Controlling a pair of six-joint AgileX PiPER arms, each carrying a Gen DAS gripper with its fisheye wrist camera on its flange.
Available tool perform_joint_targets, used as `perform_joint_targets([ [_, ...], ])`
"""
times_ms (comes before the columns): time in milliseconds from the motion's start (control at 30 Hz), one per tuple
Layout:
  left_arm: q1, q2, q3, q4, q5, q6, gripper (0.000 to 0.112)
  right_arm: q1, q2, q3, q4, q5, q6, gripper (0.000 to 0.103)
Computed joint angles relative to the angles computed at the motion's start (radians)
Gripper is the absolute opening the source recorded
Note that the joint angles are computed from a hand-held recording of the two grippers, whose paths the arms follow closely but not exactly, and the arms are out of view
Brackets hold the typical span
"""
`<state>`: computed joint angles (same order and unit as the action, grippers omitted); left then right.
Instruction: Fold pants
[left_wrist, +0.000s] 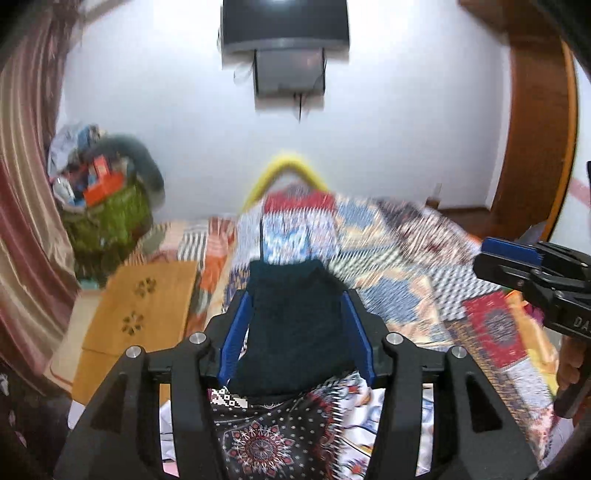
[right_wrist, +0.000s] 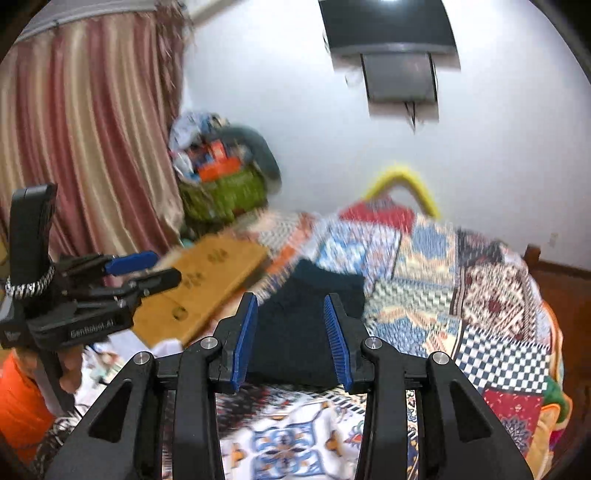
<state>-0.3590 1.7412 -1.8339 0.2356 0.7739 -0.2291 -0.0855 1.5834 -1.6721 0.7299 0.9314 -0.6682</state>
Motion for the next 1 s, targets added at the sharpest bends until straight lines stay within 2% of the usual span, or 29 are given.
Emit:
perform_joint_targets([
  [100,-0.066,-0.166,0.144,0.110,-0.047,-0.125,0.054,-0.037,-0.150,0.107,0.111,-0.004,-0.082,0.034],
  [233,-0.207,-0.341,0.297,0.364,-0.054,-0.351,0.055,-0.085,-0.292,0.217,0.231,0.004,-0.180,0.034],
  [300,-0.276,-0.397,0.351,0.478,-0.033,-0.459,0.056,-0.102,-0.383,0.303,0.284,-0.027,-0.228,0.034],
  [400,-0.408,-0.466,0.440,0.689,0.043,-0.663,0.058,-0.107,-0.476,0.397,0.323,-0.083,-0.264,0.034],
  [433,-0.439,-0.484,0.464,0.735,0.059,-0.711,0.064,-0.113,-0.501,0.424,0.338,-0.093,-0.280,0.035],
  [500,-0.485,-0.521,0.514,0.807,0.075,-0.811,0.077,-0.106,-0.551,0.472,0.331,-0.132,-0.274,0.049],
  [533,-0.506,-0.535,0.536,0.844,0.087,-0.862,0.085,-0.106,-0.567,0.486,0.329,-0.140,-0.274,0.061],
  [567,-0.516,-0.546,0.554,0.864,0.089,-0.890,0.091,-0.100,-0.579,0.500,0.325,-0.160,-0.269,0.067],
  [633,-0.536,-0.566,0.579,0.888,0.097,-0.921,0.098,-0.074,-0.599,0.518,0.289,-0.192,-0.242,0.071],
  [700,-0.537,-0.585,0.601,0.890,0.080,-0.924,0.101,-0.057,-0.602,0.519,0.262,-0.209,-0.218,0.080],
  [733,-0.535,-0.590,0.610,0.897,0.076,-0.931,0.101,-0.051,-0.604,0.519,0.247,-0.219,-0.203,0.091],
  [767,-0.537,-0.593,0.616,0.905,0.077,-0.938,0.102,-0.052,-0.611,0.525,0.239,-0.226,-0.196,0.097],
  [867,-0.542,-0.613,0.633,0.887,0.065,-0.933,0.103,-0.038,-0.618,0.528,0.207,-0.252,-0.172,0.101],
  [1000,-0.571,-0.617,0.648,0.931,0.096,-0.969,0.103,-0.060,-0.625,0.528,0.215,-0.233,-0.173,0.102],
])
